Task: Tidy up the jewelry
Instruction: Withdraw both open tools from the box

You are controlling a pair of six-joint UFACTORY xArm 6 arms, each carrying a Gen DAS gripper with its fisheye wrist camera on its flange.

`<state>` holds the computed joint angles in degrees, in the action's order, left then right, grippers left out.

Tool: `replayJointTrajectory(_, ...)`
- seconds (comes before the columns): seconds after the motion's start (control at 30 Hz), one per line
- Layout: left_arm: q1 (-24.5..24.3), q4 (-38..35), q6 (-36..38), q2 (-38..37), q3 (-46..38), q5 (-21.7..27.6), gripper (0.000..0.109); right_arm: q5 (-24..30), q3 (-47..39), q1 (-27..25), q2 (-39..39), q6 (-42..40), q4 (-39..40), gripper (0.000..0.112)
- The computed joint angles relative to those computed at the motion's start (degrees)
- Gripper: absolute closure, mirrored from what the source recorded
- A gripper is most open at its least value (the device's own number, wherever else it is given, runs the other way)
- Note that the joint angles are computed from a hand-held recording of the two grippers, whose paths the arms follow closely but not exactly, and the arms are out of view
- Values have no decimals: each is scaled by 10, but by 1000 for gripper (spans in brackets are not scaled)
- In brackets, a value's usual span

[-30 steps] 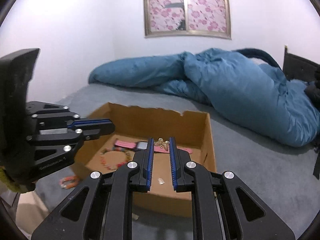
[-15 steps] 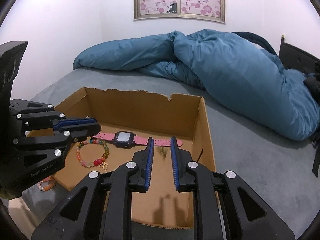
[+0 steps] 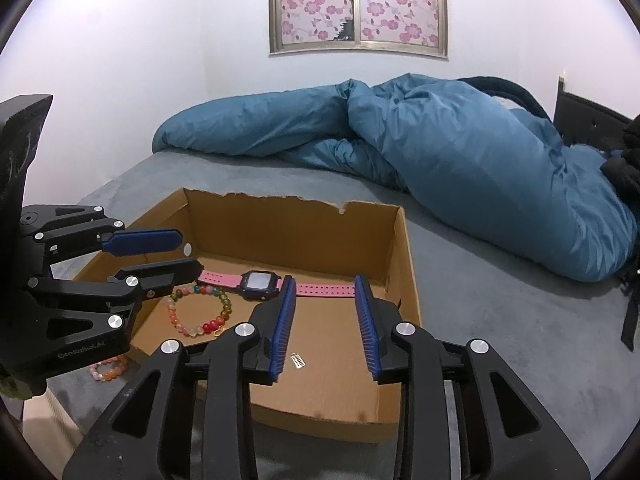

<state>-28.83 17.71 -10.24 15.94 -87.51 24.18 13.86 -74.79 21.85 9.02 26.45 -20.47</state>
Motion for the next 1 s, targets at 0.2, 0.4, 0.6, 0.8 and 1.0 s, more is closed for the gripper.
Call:
replayJointTrajectory(0.2, 1, 17, -16, -36, 40, -13, 76, -18, 23, 2, -21, 0, 8, 69)
replayJointTrajectory(0.4, 1, 34, -39, -78, 85, -22, 73, -37, 47, 11, -44, -29, 48, 64)
replayJointTrajectory(0.6, 1, 31, -49, -122, 135, -28, 72, -51, 69, 23, -63, -70, 90, 62)
replayJointTrajectory(0.8, 0, 21, -51, -162, 179, -31, 72, -57, 86, 34, -80, -100, 117, 61)
replayJointTrajectory(1.0, -4, 17, -57, -191, 212, -28, 72, -64, 98, 47, -91, -146, 163, 61)
